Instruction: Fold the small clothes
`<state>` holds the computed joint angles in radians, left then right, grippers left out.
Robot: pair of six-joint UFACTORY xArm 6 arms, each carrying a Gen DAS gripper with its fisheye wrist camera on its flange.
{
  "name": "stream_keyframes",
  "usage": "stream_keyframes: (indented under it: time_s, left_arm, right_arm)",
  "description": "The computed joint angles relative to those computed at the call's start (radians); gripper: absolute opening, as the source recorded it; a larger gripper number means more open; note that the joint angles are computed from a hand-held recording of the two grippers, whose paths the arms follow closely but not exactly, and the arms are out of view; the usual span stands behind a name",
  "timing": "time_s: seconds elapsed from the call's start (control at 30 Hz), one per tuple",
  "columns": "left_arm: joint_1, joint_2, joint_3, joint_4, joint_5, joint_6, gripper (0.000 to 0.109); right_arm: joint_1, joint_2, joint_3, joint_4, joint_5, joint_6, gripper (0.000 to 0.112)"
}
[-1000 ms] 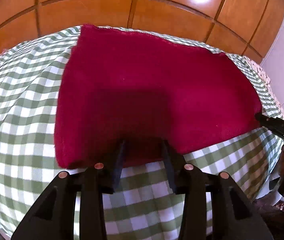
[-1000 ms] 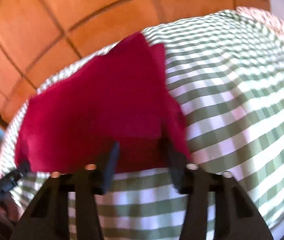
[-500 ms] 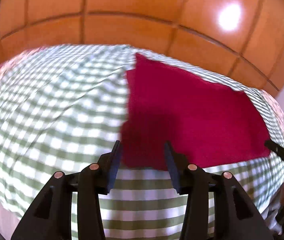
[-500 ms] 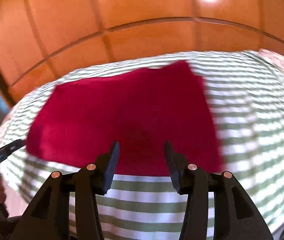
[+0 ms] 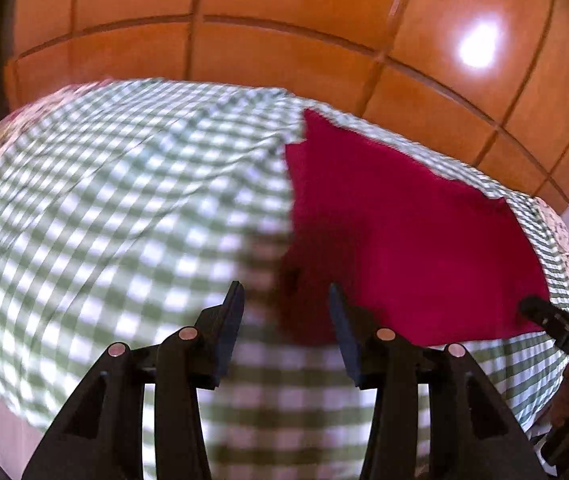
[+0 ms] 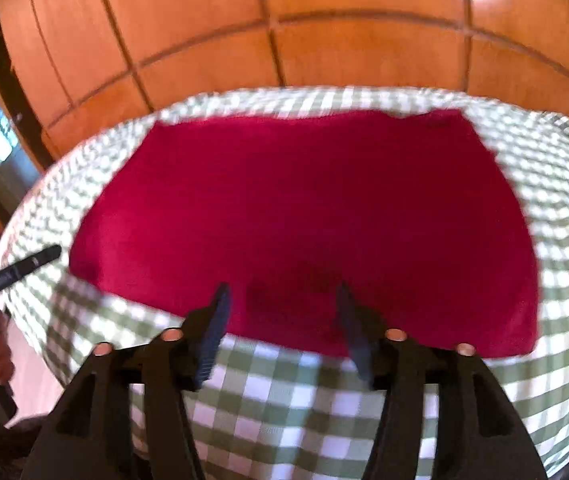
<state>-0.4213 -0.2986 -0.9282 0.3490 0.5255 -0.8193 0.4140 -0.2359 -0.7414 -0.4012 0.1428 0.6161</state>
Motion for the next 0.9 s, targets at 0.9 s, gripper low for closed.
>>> stream_keyframes:
  time_s: [0.9]
  left_arm:
    - [-0.05, 0.427, -0.558, 0.113, 0.115, 0.131, 0.053]
  right_arm:
    - [-0.261, 0.372, -0.404, -0.175, 0.054, 0.221, 0.061]
